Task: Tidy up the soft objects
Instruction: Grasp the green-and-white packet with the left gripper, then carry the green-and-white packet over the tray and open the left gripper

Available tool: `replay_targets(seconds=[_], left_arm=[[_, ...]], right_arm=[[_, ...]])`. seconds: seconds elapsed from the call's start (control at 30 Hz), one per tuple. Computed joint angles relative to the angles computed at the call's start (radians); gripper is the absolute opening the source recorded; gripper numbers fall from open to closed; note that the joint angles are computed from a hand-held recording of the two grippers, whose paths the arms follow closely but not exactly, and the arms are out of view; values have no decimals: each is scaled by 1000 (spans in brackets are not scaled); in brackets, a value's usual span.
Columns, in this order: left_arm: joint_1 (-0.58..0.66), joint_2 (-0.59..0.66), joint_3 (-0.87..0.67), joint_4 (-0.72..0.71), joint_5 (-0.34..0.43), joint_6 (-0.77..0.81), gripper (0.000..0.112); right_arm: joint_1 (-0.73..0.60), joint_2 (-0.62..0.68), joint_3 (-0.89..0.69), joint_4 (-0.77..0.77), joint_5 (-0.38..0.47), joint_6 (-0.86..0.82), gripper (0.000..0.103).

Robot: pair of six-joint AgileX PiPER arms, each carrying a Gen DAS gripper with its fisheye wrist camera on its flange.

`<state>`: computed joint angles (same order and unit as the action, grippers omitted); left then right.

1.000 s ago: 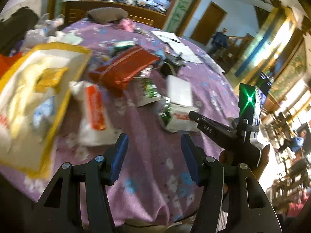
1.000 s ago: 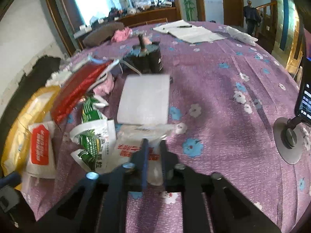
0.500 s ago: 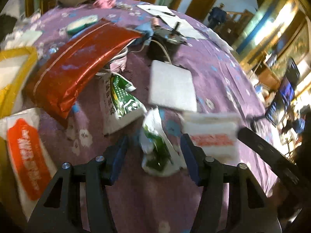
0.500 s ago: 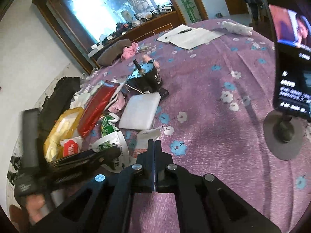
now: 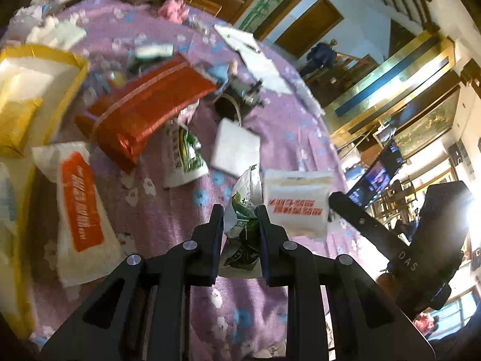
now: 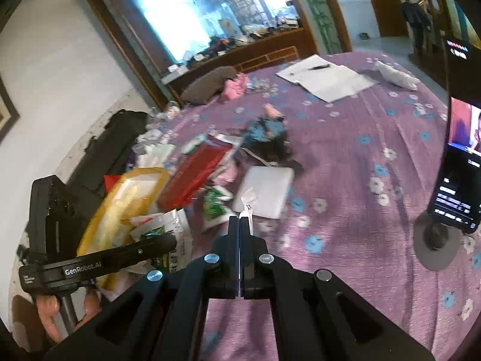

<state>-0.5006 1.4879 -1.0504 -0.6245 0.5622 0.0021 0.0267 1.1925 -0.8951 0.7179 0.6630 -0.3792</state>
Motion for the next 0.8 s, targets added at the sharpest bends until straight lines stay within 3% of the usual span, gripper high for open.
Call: replay_targets(seconds=[0.1,0.23,0.4,0.57,0.67,0.8], left_arm=[[14,-89,28,82,19,-80,20],[137,-276,114,127,115,-93,20],[510,-466,164,54,294,74,20],[831,-395,128,-72,390,361,20],[863,-290,98,-50,349,402,21],[880,-144,45,-64,299,490,21]], right_arm=[[54,-17,3,24,-19,-3,0],[208,11,-33,88,-64,-6,0],[407,118,-158,96,-137,25,0],[527,344,-387,90,-136,73,0],[554,470,-516,36,-131,146,0],[540,669,-720,6,-56,234,0]])
